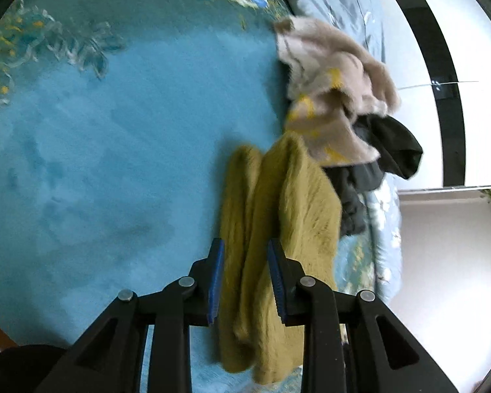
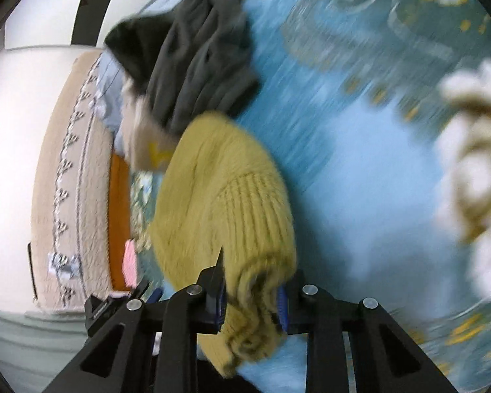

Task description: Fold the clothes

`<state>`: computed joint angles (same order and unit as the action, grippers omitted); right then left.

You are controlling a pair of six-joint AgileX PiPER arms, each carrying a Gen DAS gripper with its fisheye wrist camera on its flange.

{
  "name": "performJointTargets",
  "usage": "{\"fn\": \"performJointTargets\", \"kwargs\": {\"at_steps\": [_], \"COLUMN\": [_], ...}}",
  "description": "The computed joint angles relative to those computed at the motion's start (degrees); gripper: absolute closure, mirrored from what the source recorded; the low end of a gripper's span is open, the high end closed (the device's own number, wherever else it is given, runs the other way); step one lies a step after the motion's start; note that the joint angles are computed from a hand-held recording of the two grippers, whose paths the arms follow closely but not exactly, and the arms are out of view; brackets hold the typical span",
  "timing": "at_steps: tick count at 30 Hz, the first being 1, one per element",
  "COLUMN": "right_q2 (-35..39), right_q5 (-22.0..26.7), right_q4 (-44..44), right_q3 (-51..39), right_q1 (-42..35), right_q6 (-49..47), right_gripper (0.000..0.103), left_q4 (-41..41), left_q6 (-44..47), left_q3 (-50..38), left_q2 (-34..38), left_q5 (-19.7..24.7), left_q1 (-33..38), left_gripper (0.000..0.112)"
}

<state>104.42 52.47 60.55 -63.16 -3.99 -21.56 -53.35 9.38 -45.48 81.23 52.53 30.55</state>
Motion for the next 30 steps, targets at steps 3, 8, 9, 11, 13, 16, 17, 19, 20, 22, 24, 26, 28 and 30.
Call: {"fn": "performJointTargets", "kwargs": {"at_steps": [3,8,9,11,13,16,17,19,20,22,24,26,28,30], "right_q2": [2.4,9.1,10.7,12.9,14.4,15.6,15.8,14.8,13.9,11.6,9.2,7.3,5.5,4.3], "right_q5": [2.4,4.8,5.3,6.5,7.3,8.0,8.1,8.0,7.7,6.6,6.3,6.3,5.7,5.1], "right_q4": [-3.3,-8.2,-9.2,-11.0,-11.4,-10.5,-10.0,-10.0,-10.7,-11.2,-9.0,-7.7,-7.0,-5.5], "right_q3": [-4.9,-15.0,-17.3,-20.6,-22.2,-22.7,-22.5,-21.4,-20.6,-18.3,-14.2,-10.2,-6.1,-2.2], "right_q1": [-5.3,-8.7,-8.4,-8.7,-9.5,-10.2,-10.3,-10.7,-10.9,-11.4,-12.3,-12.9,-13.1,-13.5], "right_q6": [1.5,6.5,7.7,9.0,9.0,8.5,8.3,7.3,7.0,6.1,3.1,0.7,-0.8,-2.2], "right_gripper": [0.078,0.079,0.079,0.079,0.079,0.078,0.076,0.072,0.068,0.05,0.048,0.046,0.046,0.046], "left_q4": [-0.9,-1.7,-1.5,-2.2,-3.3,-1.5,0.6,2.6,1.6,-2.5,-5.6,-7.1,-3.9,-2.1], "left_q6": [1.4,2.4,2.1,1.7,1.7,0.1,-1.4,-2.9,-2.4,0.0,1.6,2.4,0.0,-0.9], "left_q3": [-0.8,-2.8,-3.4,-4.7,-6.1,-9.2,-10.4,-11.8,-12.0,-12.1,-13.1,-14.7,-17.2,-19.3], "left_q2": [1.3,3.8,4.6,6.7,9.3,12.7,13.6,14.7,15.4,17.0,19.2,21.5,23.1,24.8], "left_q5": [1.2,1.0,0.8,0.5,0.3,-1.1,-2.0,-2.9,-2.8,-2.1,-0.8,0.3,0.2,1.3], "left_q1": [-0.4,-4.9,-6.1,-9.0,-11.8,-16.3,-17.7,-19.0,-19.0,-18.2,-17.9,-18.2,-19.8,-21.3], "left_gripper": [0.079,0.077,0.076,0.071,0.069,0.066,0.066,0.066,0.064,0.058,0.053,0.053,0.049,0.049]}}
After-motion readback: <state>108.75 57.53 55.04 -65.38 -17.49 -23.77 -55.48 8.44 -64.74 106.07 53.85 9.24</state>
